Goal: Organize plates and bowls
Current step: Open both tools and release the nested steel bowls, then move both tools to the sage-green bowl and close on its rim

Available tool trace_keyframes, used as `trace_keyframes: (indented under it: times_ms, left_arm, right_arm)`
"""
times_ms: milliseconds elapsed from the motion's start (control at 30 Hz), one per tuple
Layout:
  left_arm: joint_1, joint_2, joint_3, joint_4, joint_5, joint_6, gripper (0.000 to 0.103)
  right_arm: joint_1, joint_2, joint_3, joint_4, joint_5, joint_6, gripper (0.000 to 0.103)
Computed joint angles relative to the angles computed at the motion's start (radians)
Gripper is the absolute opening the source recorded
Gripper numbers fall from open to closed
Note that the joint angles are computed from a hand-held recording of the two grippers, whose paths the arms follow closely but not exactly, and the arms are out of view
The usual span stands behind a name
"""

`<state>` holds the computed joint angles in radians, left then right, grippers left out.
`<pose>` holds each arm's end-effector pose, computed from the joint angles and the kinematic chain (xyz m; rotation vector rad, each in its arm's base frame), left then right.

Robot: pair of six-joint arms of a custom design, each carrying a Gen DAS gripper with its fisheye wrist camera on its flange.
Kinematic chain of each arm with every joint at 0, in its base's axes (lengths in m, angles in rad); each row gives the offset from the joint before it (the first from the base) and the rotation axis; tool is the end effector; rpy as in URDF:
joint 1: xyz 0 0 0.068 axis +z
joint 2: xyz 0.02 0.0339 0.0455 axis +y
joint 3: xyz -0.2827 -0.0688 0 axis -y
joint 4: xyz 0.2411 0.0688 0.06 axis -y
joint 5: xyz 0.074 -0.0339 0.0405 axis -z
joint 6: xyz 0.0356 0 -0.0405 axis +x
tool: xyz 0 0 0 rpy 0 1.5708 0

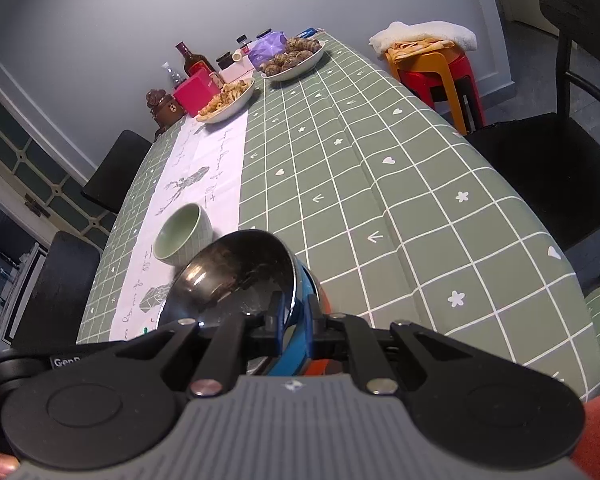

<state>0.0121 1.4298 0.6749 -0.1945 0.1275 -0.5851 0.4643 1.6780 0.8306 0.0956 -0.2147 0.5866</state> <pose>0.2607 -0.0014 0.1830 -0.7012 2.4559 -0.3881 0.2955 0.1565 0.1793 0.0350 2.4317 0.7554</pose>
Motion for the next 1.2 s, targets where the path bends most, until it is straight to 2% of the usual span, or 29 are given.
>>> trace_keyframes:
  times_ms: [133,333,367,433,667,733,833,967,1033,1133,1200]
  left_arm:
    - [0.011,-0.003,-0.014,0.027,0.014,0.002,0.023]
    - [0.013,-0.025,-0.053,0.088,0.018,0.022,0.036]
    - [0.008,-0.036,-0.059,0.096,0.0,0.025,0.038]
    - [0.002,-0.055,-0.069,0.113,-0.017,0.035,0.043]
    - [-0.01,-0.12,-0.095,0.185,-0.067,0.112,0.049]
    - [0.012,-0.134,-0.111,0.228,-0.05,0.148,0.049]
    - [0.059,-0.155,-0.149,0.311,0.011,0.2,0.049]
    - [0.077,-0.175,-0.148,0.343,-0.045,0.278,0.049]
    - [0.111,-0.173,-0.139,0.36,-0.038,0.315,0.048]
    - [0.187,-0.151,-0.095,0.34,0.028,0.375,0.045]
    - [0.248,-0.121,-0.05,0.31,0.088,0.421,0.039]
  right_arm:
    - [0.0,0.01,-0.005,0.013,-0.004,0.001,0.009]
    - [-0.001,-0.001,-0.03,0.057,-0.007,-0.002,0.013]
    - [-0.001,-0.005,-0.036,0.067,-0.006,-0.001,0.014]
    - [-0.003,-0.009,-0.042,0.08,-0.002,-0.001,0.023]
    - [0.012,-0.042,-0.072,0.145,0.032,-0.02,0.029]
    - [0.021,-0.045,-0.066,0.148,0.044,-0.037,0.03]
    - [0.033,-0.036,-0.024,0.118,0.043,-0.067,0.031]
    - [0.053,-0.015,0.065,0.055,0.019,-0.121,0.031]
    - [0.064,0.001,0.121,0.018,0.012,-0.144,0.032]
    - [0.097,0.043,0.228,-0.044,0.046,-0.187,0.038]
    - [0.12,0.089,0.311,-0.089,0.077,-0.223,0.038]
